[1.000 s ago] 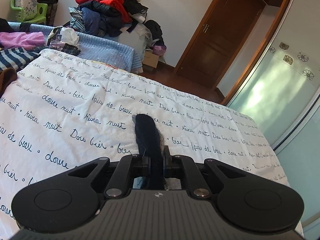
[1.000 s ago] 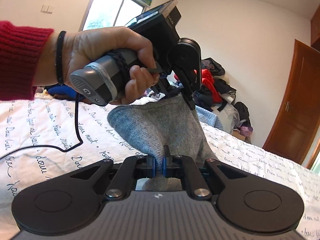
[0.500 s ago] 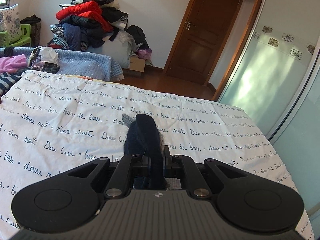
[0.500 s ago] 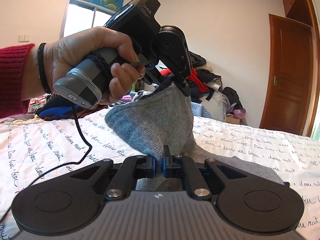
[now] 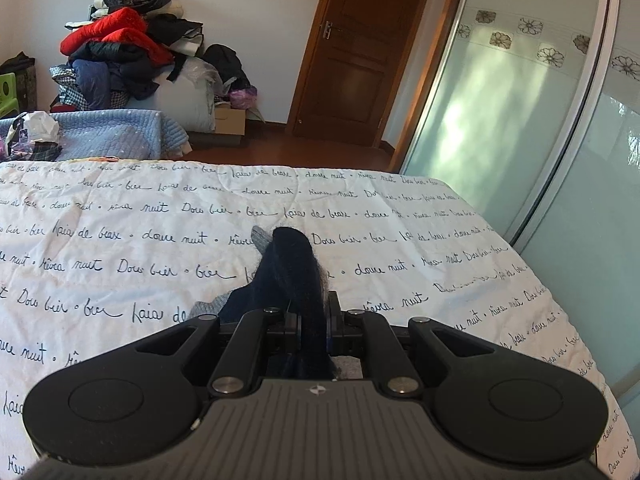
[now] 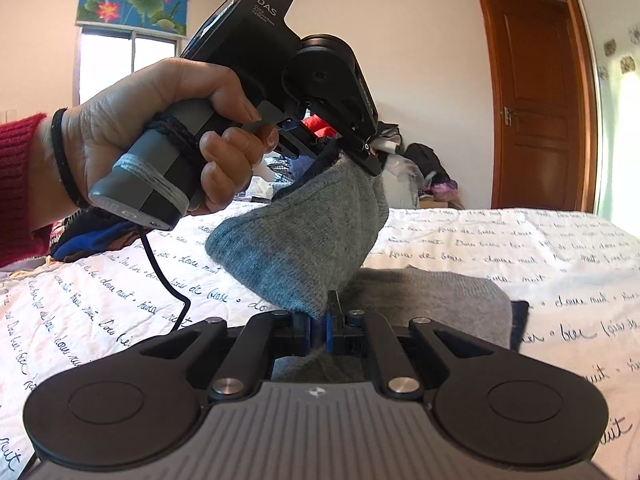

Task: Fold small clothes
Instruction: 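Lift the sweater edge with both tools and fold it over the other half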

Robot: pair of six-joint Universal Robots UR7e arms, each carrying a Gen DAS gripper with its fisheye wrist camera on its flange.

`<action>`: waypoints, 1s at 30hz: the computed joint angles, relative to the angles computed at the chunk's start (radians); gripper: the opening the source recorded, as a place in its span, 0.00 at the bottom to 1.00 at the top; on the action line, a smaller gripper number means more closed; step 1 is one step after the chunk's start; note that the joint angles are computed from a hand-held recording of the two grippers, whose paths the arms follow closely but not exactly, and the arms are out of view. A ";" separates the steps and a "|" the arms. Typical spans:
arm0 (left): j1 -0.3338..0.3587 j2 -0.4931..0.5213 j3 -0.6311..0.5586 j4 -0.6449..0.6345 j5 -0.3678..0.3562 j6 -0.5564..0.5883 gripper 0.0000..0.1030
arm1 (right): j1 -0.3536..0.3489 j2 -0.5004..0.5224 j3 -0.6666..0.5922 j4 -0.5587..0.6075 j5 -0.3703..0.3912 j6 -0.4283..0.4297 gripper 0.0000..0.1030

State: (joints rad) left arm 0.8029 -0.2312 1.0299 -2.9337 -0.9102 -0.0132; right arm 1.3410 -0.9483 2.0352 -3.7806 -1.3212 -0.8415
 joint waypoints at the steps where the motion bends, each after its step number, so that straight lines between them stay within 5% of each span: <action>1: -0.001 0.010 -0.012 0.009 -0.004 0.000 0.10 | -0.003 -0.004 0.002 0.003 -0.002 0.009 0.07; 23: -0.005 0.185 -0.226 0.170 -0.037 -0.009 0.10 | -0.101 -0.096 0.021 0.156 0.039 0.179 0.07; 30: -0.004 0.237 -0.295 0.219 -0.049 -0.022 0.10 | -0.144 -0.125 0.009 0.255 0.089 0.300 0.07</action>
